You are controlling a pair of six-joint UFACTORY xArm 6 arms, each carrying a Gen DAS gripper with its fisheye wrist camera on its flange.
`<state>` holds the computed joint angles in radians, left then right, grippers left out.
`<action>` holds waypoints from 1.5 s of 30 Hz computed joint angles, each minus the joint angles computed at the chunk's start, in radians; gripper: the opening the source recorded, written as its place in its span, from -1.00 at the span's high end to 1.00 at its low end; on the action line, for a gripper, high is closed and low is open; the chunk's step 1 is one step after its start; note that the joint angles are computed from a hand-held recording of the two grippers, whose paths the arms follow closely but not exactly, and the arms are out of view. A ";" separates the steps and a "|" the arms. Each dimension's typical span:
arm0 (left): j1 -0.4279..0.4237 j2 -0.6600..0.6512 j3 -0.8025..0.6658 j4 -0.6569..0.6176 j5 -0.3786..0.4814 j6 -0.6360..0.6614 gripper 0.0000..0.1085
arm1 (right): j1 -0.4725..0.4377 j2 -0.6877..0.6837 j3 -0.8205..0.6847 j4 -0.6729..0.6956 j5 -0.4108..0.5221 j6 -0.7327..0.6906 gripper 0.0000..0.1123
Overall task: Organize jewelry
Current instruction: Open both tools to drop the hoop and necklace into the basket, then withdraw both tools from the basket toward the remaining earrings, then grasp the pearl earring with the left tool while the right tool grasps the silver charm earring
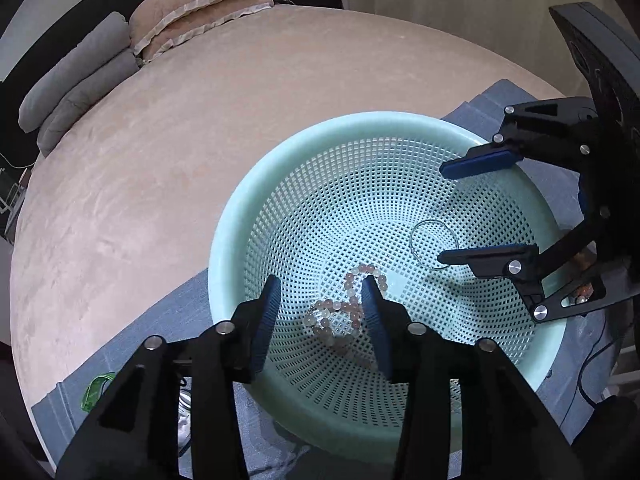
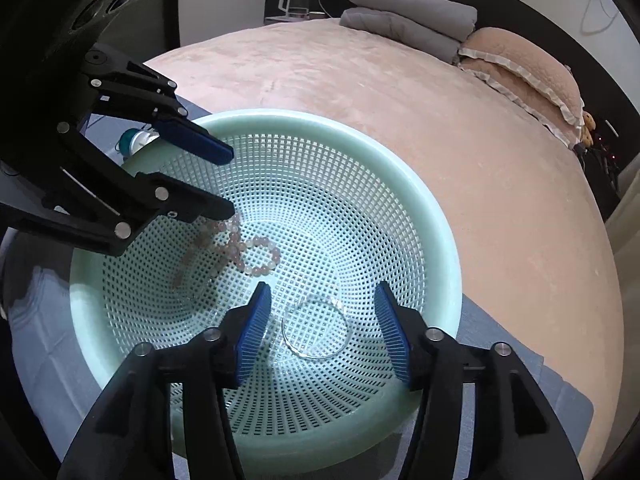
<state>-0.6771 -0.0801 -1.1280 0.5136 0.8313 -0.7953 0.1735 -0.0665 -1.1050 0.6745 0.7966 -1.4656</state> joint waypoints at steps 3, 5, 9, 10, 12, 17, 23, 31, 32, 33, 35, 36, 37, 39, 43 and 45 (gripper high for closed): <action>-0.016 -0.023 0.001 0.020 0.029 -0.027 -0.01 | -0.018 -0.007 -0.013 0.002 0.027 0.025 -0.11; -0.026 -0.042 0.001 0.018 0.049 -0.024 -0.04 | -0.033 -0.021 -0.015 0.016 0.035 0.017 -0.20; -0.074 -0.081 -0.010 0.091 0.135 -0.073 -0.37 | -0.062 -0.070 -0.002 0.040 0.028 0.008 -0.50; -0.087 -0.097 -0.008 0.101 0.150 -0.088 -0.46 | -0.076 -0.083 -0.001 0.048 0.037 0.009 -0.50; -0.112 -0.128 0.002 0.117 0.175 -0.125 -0.62 | -0.105 -0.105 -0.001 0.060 0.056 0.014 -0.52; -0.175 -0.200 0.042 0.106 0.190 -0.158 -0.79 | -0.193 -0.155 0.004 0.090 0.116 0.017 -0.53; -0.278 -0.241 0.107 0.173 0.144 -0.215 -0.79 | -0.333 -0.234 0.060 0.166 0.228 -0.068 -0.54; -0.368 -0.089 0.109 0.191 0.019 -0.088 -0.50 | -0.455 -0.360 0.305 0.229 0.388 -0.283 -0.51; -0.379 -0.063 0.097 0.195 0.034 -0.076 -0.49 | -0.448 -0.376 0.339 0.217 0.382 -0.300 -0.40; -0.384 -0.037 0.085 0.201 0.042 -0.069 -0.47 | -0.442 -0.384 0.363 0.206 0.380 -0.310 -0.23; -0.371 -0.016 0.088 0.177 0.010 -0.057 -0.41 | -0.430 -0.381 0.385 0.184 0.395 -0.304 -0.16; -0.367 -0.024 0.107 0.178 -0.012 -0.072 -0.37 | -0.422 -0.382 0.395 0.183 0.394 -0.303 -0.10; -0.355 -0.024 0.115 0.173 -0.042 -0.078 -0.35 | -0.418 -0.382 0.400 0.184 0.398 -0.304 -0.03; -0.341 -0.027 0.132 0.175 -0.086 -0.102 -0.32 | -0.405 -0.379 0.404 0.184 0.404 -0.299 0.05; -0.312 -0.015 0.143 0.132 -0.134 -0.085 -0.06 | -0.365 -0.366 0.402 0.164 0.381 -0.273 0.20; -0.307 0.001 0.142 0.109 -0.135 -0.066 -0.01 | -0.348 -0.359 0.401 0.157 0.374 -0.260 0.22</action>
<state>-0.9837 -0.0795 -0.9858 0.6229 0.6968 -0.8610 -0.1749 -0.4256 -0.7036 0.8318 1.1710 -1.7253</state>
